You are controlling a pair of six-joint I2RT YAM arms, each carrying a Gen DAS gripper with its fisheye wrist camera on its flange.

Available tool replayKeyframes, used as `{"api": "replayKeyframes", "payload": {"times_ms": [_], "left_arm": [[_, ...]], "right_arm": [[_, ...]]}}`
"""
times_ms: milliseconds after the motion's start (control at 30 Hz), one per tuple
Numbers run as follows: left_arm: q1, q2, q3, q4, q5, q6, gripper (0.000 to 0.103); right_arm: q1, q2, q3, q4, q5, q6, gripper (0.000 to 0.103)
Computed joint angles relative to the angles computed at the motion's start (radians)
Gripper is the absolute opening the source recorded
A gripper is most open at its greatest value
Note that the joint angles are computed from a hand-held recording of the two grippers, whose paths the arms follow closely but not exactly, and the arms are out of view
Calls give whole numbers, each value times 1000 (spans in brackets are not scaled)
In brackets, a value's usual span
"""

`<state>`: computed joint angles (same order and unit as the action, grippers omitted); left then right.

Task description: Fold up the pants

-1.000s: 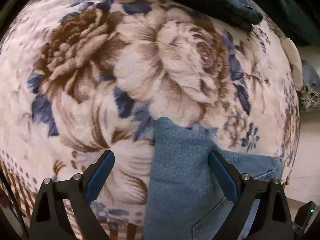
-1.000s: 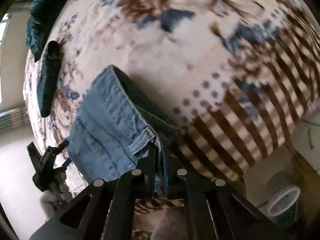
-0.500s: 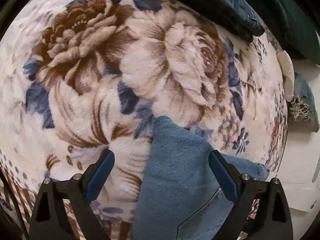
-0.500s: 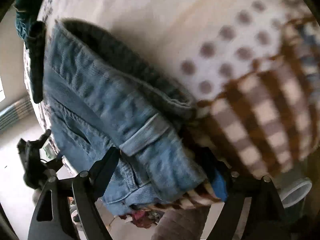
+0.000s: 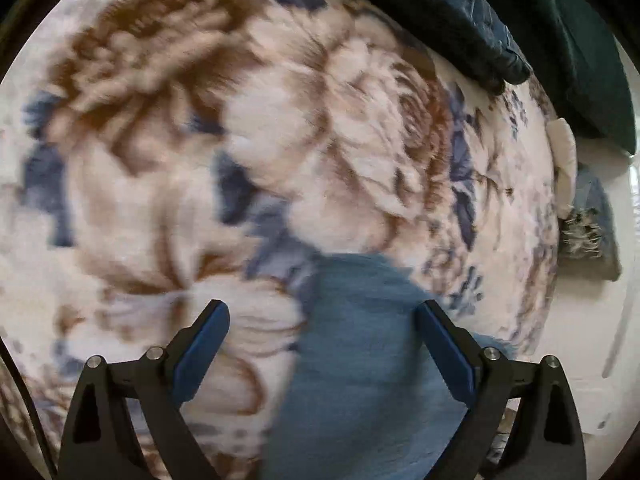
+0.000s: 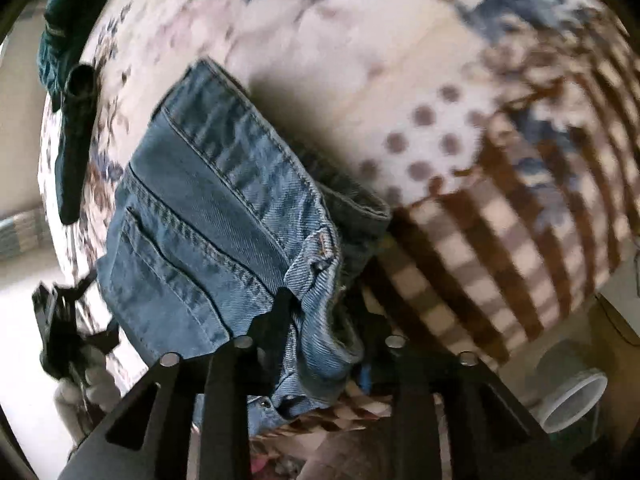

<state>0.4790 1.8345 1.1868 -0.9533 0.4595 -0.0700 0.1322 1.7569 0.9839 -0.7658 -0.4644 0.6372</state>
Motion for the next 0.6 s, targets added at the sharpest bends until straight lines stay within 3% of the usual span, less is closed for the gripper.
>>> {"api": "replayKeyframes", "payload": {"times_ms": [67,100,133,233,300,367,467,500,533,600], "left_arm": [[-21,9,-12,53,15,-12,78],[-26,11,-22,86,26,-8,36],[-36,31,-12,96,22,8,21],[-39,59,-9,138,-26,21,8],[-15,106,9,140,-31,13,7],[3,125,24,128,-4,-2,8],[-21,45,25,71,-28,18,18],[-19,17,15,60,-17,29,36],[-10,-41,-11,53,17,37,63],[17,-147,-77,52,103,55,103]], "right_arm": [[6,4,-7,9,22,1,38],[7,-1,-16,16,28,14,38],[2,-20,-37,24,35,30,38],[-38,-82,-100,22,45,40,35],[-108,-93,-125,-16,77,-30,35],[-135,-82,-145,3,31,-27,36],[-202,-101,-171,4,-52,-98,50],[-230,-126,-195,16,-96,-117,57],[-254,-150,-223,34,-137,-126,64],[-297,-197,-288,64,-215,-154,78]]}}
